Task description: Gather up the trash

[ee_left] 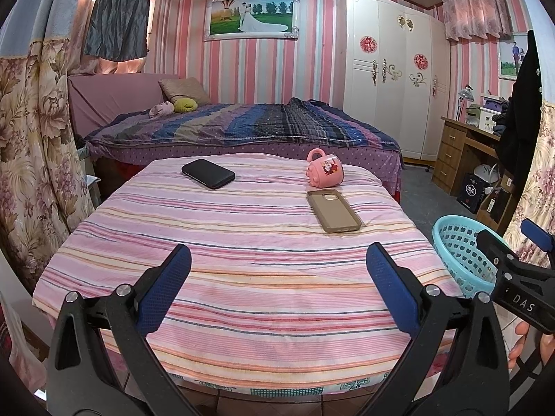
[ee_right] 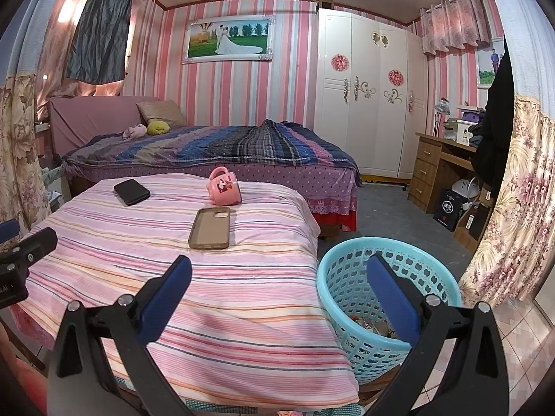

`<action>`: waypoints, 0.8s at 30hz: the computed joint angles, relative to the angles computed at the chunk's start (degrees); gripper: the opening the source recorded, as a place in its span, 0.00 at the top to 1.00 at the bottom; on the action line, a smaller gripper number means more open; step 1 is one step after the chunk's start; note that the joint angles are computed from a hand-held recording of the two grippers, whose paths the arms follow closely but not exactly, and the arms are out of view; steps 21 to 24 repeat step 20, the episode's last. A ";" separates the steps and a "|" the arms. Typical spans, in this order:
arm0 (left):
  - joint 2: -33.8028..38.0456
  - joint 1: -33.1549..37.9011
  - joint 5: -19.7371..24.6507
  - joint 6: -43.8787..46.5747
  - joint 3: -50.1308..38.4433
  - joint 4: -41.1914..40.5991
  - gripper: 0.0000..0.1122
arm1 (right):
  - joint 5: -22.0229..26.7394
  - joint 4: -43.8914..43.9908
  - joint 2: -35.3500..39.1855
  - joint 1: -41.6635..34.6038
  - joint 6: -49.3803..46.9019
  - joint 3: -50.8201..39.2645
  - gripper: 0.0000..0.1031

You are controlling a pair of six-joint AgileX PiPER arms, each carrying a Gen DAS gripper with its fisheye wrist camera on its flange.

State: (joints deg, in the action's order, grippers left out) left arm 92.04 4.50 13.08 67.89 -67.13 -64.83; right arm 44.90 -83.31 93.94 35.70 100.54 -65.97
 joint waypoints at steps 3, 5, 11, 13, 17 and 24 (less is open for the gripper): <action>-0.02 0.04 0.00 0.39 0.02 -0.39 0.13 | -0.06 -0.36 -0.07 -0.12 0.13 0.15 0.05; -0.07 0.02 -0.04 0.54 0.08 -0.63 0.13 | 0.34 -0.25 -0.05 0.17 -0.08 0.03 0.05; -0.17 -0.12 -0.41 0.61 0.12 -0.57 0.13 | 0.41 -0.30 0.19 0.23 -0.05 -0.19 0.05; -0.12 -0.17 -0.26 -0.77 -0.18 0.81 0.13 | 0.45 -0.26 0.24 0.29 -0.01 -0.26 0.05; 0.17 0.11 0.70 -2.70 -0.95 2.57 0.13 | 0.43 -0.32 0.23 0.24 0.02 -0.22 0.05; 0.18 0.11 0.63 -3.00 -1.00 2.88 0.13 | 0.35 -0.21 0.20 0.22 -0.10 -0.21 0.05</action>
